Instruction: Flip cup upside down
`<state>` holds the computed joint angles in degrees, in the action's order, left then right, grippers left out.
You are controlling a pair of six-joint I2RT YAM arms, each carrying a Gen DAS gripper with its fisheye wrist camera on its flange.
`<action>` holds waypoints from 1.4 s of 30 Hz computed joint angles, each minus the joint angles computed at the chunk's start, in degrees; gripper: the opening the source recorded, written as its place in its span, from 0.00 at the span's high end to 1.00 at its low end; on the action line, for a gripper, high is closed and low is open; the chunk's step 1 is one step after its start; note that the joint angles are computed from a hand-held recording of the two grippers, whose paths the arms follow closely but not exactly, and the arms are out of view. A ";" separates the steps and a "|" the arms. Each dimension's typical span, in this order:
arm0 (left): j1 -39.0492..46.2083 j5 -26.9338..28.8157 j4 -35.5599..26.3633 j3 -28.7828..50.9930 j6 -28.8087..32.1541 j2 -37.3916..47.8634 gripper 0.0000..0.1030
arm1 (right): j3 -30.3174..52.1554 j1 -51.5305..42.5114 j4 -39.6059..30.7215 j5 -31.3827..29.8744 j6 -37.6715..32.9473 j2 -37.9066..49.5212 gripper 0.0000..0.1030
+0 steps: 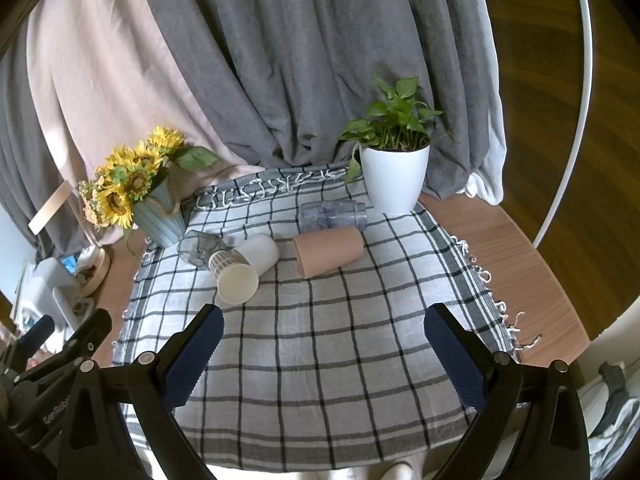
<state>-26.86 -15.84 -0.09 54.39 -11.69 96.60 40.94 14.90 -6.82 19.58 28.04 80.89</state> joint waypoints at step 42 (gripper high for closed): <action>1.31 1.13 1.25 -1.65 0.58 0.11 0.00 | -0.65 -0.46 1.05 -0.73 0.01 0.83 0.02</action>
<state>-25.55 -14.71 1.16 52.74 -11.11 96.71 40.29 14.43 -5.77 18.84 28.05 81.72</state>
